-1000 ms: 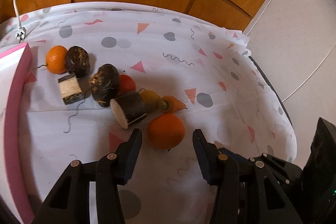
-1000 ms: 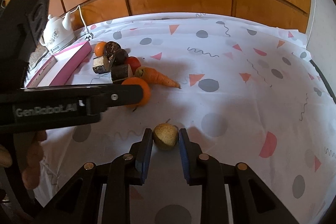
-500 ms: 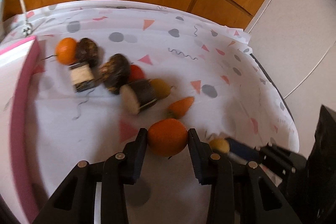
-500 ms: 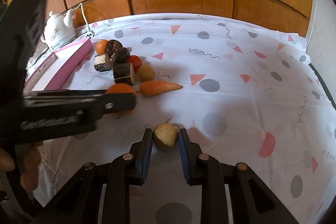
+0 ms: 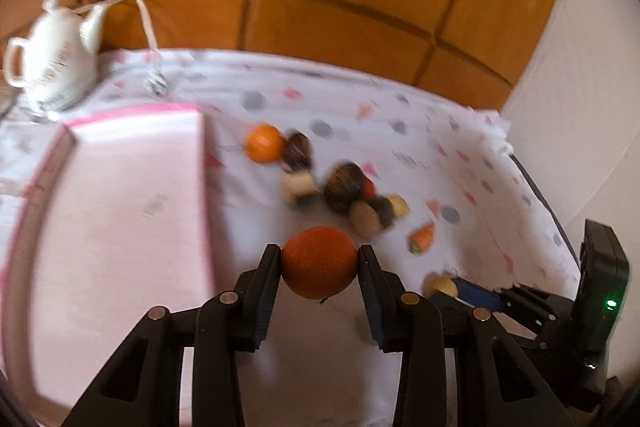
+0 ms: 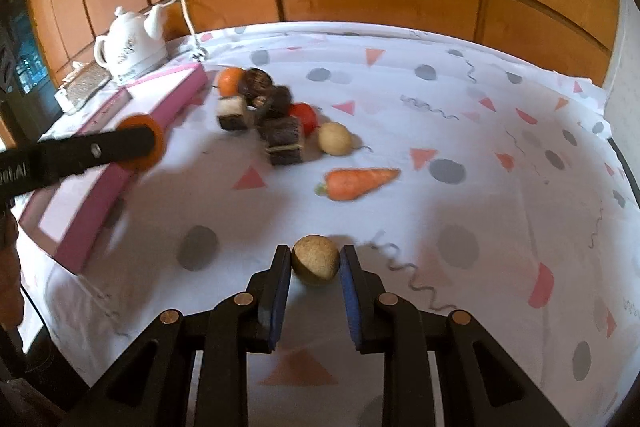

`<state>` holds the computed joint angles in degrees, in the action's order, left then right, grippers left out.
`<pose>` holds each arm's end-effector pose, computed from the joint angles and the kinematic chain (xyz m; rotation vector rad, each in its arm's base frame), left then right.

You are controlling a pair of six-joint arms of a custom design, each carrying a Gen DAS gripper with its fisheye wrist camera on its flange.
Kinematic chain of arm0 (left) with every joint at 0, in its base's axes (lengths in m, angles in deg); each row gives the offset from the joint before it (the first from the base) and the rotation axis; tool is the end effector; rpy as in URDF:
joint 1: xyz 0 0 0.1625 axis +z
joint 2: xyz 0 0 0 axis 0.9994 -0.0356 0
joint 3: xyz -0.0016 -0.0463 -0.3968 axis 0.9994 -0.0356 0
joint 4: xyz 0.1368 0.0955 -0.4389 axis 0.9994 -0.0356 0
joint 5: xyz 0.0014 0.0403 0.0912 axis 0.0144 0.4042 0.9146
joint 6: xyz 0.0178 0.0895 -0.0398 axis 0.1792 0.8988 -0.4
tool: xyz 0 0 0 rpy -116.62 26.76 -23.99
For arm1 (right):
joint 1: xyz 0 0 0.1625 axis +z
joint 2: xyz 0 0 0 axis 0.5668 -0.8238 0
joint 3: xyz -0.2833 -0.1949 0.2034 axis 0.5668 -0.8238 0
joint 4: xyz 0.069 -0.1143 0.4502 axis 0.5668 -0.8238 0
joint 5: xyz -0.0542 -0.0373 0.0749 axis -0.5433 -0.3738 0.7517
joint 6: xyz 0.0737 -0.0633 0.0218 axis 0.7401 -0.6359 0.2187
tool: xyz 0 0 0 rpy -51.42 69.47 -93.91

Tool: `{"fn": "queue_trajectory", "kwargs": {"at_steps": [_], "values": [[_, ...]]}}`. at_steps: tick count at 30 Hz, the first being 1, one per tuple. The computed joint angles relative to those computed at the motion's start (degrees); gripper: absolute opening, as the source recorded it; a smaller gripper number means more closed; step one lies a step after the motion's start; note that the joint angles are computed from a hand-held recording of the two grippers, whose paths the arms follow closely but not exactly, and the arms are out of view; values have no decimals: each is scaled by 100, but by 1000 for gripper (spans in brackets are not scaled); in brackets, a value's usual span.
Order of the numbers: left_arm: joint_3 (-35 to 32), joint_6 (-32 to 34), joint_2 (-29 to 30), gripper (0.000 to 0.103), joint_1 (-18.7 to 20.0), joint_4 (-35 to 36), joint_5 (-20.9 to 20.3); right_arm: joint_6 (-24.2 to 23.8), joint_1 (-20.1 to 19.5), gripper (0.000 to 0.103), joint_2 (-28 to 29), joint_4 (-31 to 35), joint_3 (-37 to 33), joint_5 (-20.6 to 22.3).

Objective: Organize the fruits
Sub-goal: 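Carry the orange into the pink tray and open the left gripper while the right carries the potato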

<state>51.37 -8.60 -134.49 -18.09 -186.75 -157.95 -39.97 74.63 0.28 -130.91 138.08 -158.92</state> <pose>-0.1297 -0.8094 0.2730 1.0114 2.6481 -0.5817 0.3023 -0.6949 0.0397 0.1037 -2.2286 0.9398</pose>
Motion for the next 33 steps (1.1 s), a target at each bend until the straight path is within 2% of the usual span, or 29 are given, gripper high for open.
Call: {"fn": "queue_trajectory", "kwargs": {"at_steps": [4,11,16,20,23,25,28,30,33], "values": [[-195,-121,9,39,80,-289,302,-63,56,25,70,43,-168,205],[-824,-246,293,39,339,-480,1008,-276,167,25,279,492,-688,874],[-1033,-163,406,40,471,-669,1384,-498,236,25,727,1106,-1536,1440],[-1090,-250,419,41,537,-781,1523,-576,298,25,1214,1706,-2389,1755],[-984,-237,349,52,534,-1022,1632,-581,335,25,1562,2022,-2971,1845],[-776,-266,215,71,532,-1343,1641,-519,358,25,1799,2204,-3349,1881],[-616,-210,130,76,514,-1680,1711,-496,393,26,1988,2252,-3591,1882],[-519,-142,79,80,495,-1820,1760,-418,405,34,2080,2254,-3687,1857],[-298,-96,-52,85,482,-2012,1700,-318,425,39,2077,2093,-3577,1745]]}}
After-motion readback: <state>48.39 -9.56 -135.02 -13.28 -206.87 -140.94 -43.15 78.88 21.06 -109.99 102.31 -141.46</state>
